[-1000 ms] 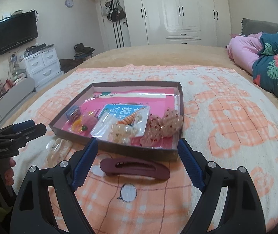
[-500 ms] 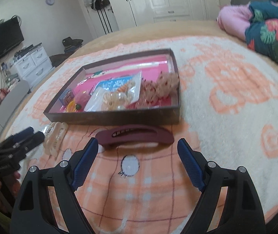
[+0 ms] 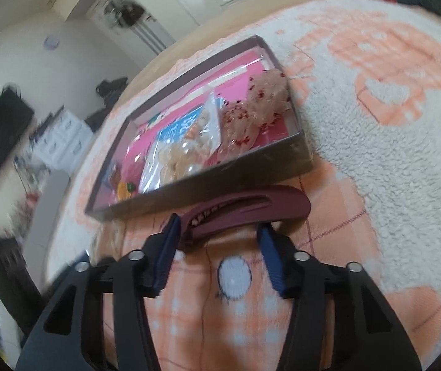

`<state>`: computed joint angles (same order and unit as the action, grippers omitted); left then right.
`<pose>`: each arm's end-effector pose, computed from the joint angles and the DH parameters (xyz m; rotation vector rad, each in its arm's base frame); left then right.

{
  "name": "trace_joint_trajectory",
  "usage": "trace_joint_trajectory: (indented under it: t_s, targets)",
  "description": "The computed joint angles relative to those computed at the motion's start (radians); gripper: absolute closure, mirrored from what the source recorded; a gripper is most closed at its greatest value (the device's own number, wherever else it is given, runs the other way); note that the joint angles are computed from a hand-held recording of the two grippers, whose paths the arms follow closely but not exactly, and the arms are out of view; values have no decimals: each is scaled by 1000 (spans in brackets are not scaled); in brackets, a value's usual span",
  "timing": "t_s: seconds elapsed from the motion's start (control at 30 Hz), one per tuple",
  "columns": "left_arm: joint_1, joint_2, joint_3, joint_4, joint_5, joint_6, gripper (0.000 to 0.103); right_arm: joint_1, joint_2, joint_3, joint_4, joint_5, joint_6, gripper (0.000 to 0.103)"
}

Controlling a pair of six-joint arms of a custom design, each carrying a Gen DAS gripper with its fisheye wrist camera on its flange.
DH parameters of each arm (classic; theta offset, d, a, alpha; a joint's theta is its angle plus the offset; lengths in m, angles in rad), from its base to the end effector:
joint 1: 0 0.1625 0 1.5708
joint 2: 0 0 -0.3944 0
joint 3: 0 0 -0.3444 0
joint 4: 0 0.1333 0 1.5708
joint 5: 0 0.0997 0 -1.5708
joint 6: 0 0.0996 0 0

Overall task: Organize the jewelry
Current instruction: 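Grasp the maroon barrette with the right tool while the left tool grasps the white claw clip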

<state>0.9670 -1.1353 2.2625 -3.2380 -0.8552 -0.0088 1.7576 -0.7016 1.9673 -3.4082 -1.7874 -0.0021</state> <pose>-0.0854 -0.4736 0.1958 0.4782 2.4289 -0.9274 0.2105 -0.5110 0.0607 0.1786 -2.8531 0.8648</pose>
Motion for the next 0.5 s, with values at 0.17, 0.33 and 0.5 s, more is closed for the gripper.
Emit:
trace_joint_trajectory:
  t_s: [0.17, 0.33, 0.5]
  targets:
    - [-3, 13, -8, 15, 0, 0, 58, -32, -12, 20, 2, 97, 39, 79]
    - [-8, 3, -10, 48, 5, -9, 83, -20, -31, 56, -26, 128, -15, 91]
    - [-37, -24, 1, 6, 20, 22, 83, 19, -42, 60, -62, 93, -96, 92]
